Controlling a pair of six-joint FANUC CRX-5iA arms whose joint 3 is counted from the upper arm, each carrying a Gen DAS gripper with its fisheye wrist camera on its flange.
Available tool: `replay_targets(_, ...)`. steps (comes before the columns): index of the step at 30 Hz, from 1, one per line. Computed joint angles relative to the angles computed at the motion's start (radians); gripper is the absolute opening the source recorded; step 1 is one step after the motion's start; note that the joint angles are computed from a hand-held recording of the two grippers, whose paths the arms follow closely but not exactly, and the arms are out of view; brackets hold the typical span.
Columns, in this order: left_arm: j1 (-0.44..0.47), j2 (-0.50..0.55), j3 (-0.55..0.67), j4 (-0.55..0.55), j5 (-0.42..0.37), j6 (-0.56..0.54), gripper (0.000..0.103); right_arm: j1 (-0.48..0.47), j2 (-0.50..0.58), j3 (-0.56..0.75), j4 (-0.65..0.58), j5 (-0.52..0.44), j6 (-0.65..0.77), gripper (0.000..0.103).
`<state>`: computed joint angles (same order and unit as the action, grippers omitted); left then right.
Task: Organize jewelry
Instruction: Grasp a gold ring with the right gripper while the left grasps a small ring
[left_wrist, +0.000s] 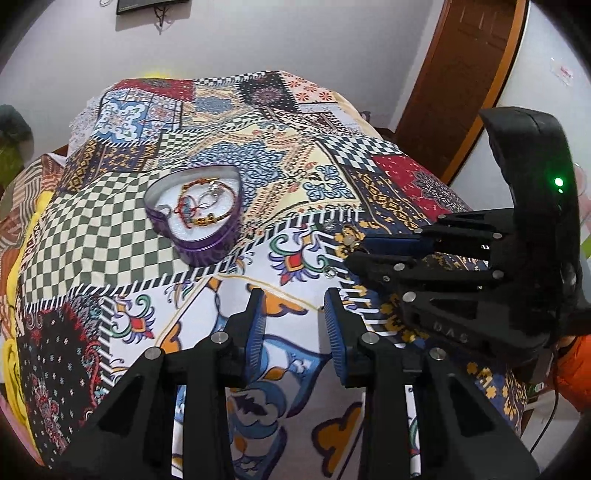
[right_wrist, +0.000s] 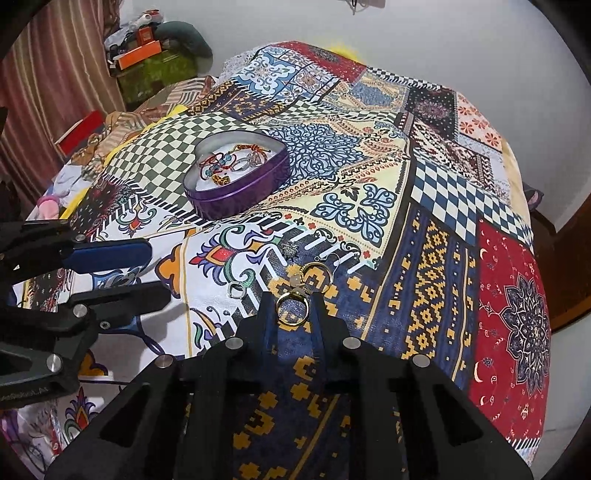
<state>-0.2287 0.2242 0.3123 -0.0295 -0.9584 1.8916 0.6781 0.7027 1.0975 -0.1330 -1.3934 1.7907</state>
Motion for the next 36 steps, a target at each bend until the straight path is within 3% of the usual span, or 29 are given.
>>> replay_targets(11,-0.003,0.067,0.054,0.05,-0.007,-0.062,0.027,-0.023,-0.046,-0.065,-0.029,0.051,-0.033,0.016)
replay_targets(17,-0.014,0.111,0.112,0.024,-0.031,-0.056,0.021,-0.041,-0.065,-0.087,-0.055,0.065,-0.042,0.016)
replay_targets(22,-0.017,0.121,0.124,0.008,-0.034,-0.047,0.009,-0.055,-0.062,-0.075,-0.081,0.057,-0.043,0.017)
replay_targets(36,-0.036,0.081,0.087,-0.038,-0.007,-0.005,0.009,-0.055,-0.075,-0.078,-0.085,0.077,-0.06,0.017)
